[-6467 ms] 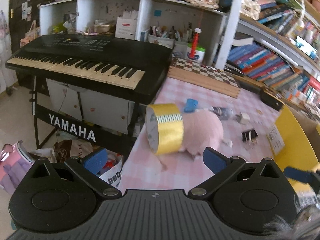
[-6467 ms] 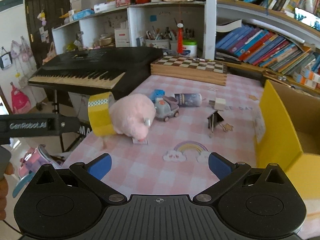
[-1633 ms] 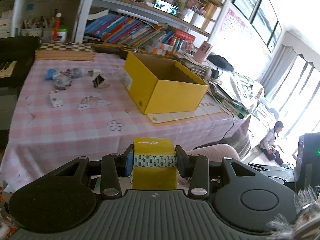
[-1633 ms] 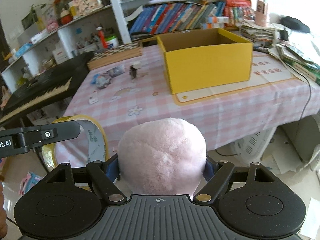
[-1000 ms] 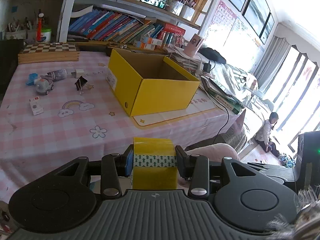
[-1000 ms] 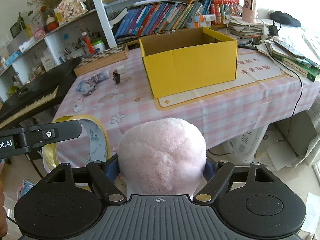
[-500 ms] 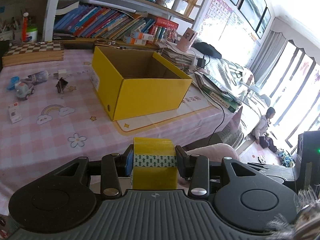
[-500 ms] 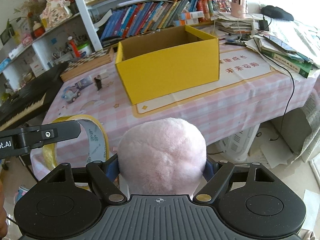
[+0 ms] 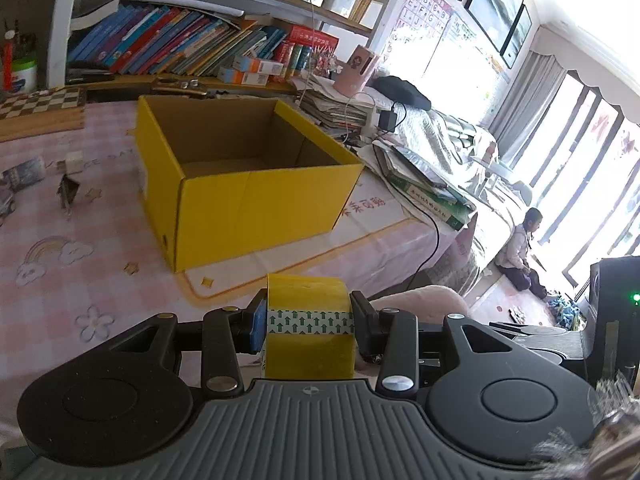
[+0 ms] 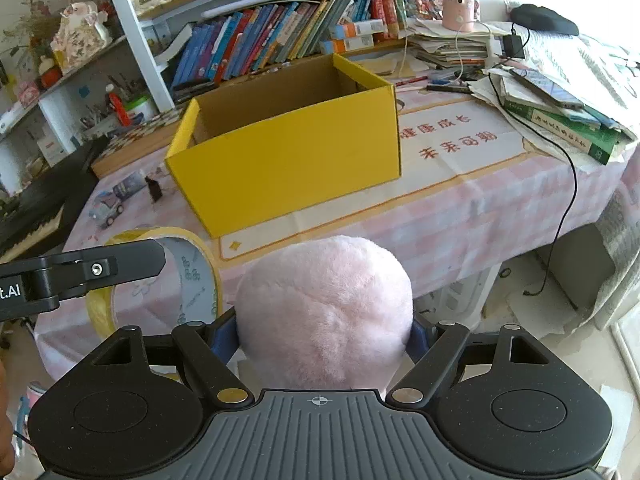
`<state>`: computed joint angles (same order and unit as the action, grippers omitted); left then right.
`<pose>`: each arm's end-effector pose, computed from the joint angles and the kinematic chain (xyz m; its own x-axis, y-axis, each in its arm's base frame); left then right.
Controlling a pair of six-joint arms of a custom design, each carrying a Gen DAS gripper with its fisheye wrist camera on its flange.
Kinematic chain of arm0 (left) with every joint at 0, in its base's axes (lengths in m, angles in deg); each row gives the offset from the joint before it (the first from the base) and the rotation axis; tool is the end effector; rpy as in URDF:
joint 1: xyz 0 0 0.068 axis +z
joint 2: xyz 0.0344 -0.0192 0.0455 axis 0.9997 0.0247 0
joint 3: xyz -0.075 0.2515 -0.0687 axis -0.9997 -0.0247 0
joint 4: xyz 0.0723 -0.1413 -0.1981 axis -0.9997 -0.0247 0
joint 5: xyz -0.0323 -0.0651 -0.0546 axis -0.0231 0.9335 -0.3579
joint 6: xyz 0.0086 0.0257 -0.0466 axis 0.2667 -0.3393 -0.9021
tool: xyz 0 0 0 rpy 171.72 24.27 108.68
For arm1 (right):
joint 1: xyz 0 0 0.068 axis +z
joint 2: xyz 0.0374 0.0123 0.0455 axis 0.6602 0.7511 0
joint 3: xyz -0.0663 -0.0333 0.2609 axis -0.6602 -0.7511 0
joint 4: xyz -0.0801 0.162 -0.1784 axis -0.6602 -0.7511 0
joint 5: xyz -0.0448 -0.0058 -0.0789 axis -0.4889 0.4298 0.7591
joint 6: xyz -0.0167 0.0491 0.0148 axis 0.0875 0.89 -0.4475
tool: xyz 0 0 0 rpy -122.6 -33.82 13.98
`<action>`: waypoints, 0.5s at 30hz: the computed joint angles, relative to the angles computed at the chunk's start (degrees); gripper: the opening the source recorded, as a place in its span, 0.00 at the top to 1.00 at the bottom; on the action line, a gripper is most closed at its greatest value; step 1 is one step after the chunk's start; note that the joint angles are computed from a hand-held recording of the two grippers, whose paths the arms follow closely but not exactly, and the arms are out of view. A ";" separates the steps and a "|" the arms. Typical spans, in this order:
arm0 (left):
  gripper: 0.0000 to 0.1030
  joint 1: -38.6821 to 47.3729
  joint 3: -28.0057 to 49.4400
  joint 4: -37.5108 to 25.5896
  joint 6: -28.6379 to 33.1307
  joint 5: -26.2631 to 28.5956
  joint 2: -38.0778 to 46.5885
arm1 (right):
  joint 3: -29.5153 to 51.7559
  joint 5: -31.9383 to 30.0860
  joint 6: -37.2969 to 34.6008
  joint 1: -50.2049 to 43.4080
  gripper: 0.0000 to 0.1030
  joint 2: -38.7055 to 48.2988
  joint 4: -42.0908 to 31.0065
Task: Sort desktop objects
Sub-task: 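Carry the tape roll and pink pig together toward the yellow box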
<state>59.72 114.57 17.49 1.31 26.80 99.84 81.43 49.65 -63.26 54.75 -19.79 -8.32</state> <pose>0.2343 -0.1374 0.1544 -0.6660 0.0788 -0.7418 0.4600 0.8262 -0.3253 0.1837 0.0419 0.1409 -0.7297 0.1795 -0.6598 0.0590 0.9779 0.2008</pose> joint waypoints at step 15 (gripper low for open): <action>0.63 -2.11 14.96 1.71 -1.29 -7.65 6.20 | 12.82 -14.61 -15.78 -14.52 0.21 10.01 6.71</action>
